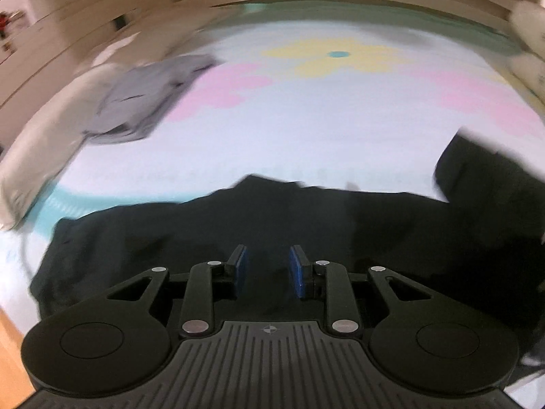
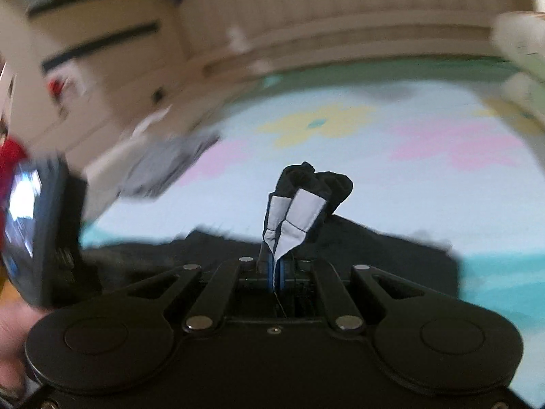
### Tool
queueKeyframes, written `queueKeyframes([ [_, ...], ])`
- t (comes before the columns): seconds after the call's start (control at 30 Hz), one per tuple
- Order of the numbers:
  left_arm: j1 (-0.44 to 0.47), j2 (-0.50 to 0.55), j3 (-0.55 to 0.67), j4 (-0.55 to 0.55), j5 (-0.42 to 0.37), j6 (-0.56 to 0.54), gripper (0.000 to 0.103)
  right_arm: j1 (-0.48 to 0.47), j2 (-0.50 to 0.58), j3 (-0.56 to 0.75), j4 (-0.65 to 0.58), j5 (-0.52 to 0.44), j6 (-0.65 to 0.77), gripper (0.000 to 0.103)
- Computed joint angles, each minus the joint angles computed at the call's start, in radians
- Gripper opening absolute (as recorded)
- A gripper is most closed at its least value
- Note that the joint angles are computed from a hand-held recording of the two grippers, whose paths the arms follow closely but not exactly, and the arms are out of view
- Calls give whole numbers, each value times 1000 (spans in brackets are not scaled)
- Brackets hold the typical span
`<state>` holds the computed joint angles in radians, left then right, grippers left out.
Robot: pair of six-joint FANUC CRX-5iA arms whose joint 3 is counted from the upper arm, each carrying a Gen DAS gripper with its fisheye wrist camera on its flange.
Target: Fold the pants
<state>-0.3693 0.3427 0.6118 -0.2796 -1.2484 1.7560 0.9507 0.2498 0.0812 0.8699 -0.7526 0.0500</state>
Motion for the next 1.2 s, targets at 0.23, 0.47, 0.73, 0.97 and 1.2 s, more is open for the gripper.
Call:
queueKeyframes([
  [0.23,58,-17,-28,-3,-8,-16,26,43,168,207,-195,-47,331,22],
  [0.47,71,-58,-72,29,36,-25,26,38,100,109,-242,121,376,77],
  [0.73,55,-52,-104,126,72,-130,26,3,-3,-29,-135,53,130,56],
  [0.97,82,7,-99,267,-8,-196,28,-33,-12,-2,-255,-157,12,35],
  [1.2,106,-13,-167,308,45,-188,33,-34,-41,-31,-261,-133,21,35],
])
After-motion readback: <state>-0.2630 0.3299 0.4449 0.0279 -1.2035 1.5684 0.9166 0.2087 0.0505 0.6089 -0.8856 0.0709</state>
